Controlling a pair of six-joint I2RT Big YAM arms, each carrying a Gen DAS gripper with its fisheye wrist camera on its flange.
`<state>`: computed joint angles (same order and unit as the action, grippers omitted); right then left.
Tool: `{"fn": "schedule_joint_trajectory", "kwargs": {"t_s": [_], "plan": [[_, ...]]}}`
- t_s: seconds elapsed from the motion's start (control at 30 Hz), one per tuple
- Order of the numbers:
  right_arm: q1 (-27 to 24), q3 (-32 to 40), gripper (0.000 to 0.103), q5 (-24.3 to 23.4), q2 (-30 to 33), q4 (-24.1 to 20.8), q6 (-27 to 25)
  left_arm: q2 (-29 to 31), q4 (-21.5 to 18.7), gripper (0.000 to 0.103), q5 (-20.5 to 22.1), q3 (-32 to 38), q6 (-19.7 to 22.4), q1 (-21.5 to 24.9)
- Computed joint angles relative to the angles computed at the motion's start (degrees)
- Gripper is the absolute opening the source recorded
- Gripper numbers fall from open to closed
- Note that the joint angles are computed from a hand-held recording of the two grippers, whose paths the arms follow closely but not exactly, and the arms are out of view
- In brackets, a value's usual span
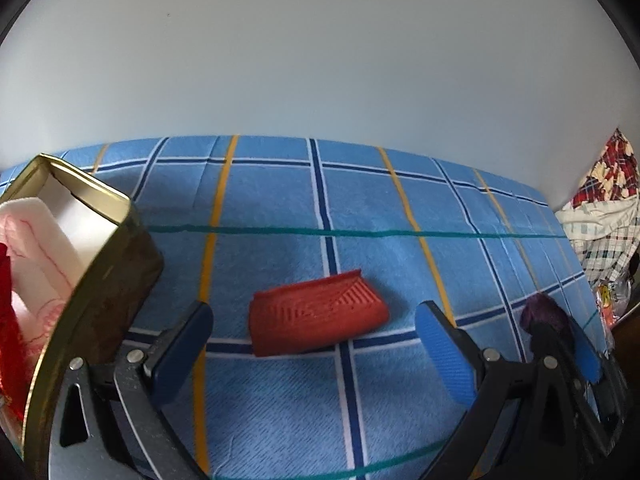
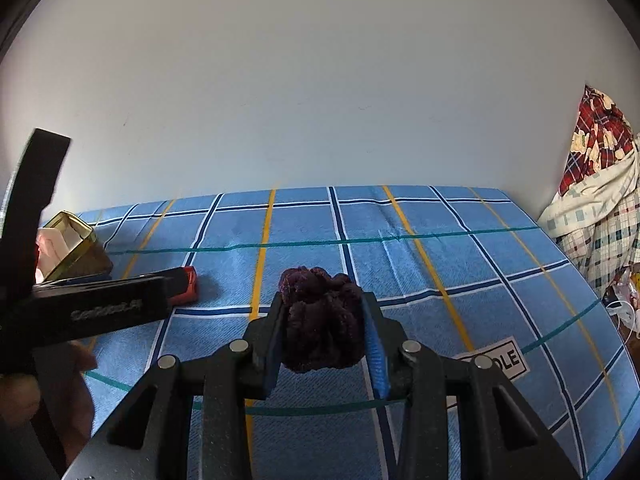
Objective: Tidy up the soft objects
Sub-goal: 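Grasp the purple scrunchie with the right gripper while the left gripper grasps the red rubber pad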
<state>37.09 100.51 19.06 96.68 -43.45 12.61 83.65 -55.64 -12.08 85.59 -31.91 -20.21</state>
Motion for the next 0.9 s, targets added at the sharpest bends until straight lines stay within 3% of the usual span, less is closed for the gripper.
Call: {"fn": "schedule_joint_trajectory", "kwargs": {"t_s": [0.3,0.37,0.43,0.7,0.9], "plan": [[0.1,-0.7,0.039,-0.3,-0.4,0.2,-0.8,3.9,-3.7,0.102,-3.3,3.1,1.8,-1.4],[0.2,-0.9,0.039,-0.3,-0.5,0.6,-1.0,4.3,-4.6,0.098,-4.1,3.6,2.4,-1.6],[0.2,-1.3,0.039,-0.4,-0.8,1.1,-1.1,3.8,-3.2,0.081,-4.9,2.9,3.7,-1.9],[0.0,-2.8,0.039,-0.8,-1.8,3.1,-1.2,-0.1,0.7,0.08,-0.9,-1.4,5.8,-1.0],[0.3,-3.4,0.039,-1.2,-2.2,4.1,-1.5,-3.4,2.9,0.08,-3.3,-4.8,7.0,-1.9]]}}
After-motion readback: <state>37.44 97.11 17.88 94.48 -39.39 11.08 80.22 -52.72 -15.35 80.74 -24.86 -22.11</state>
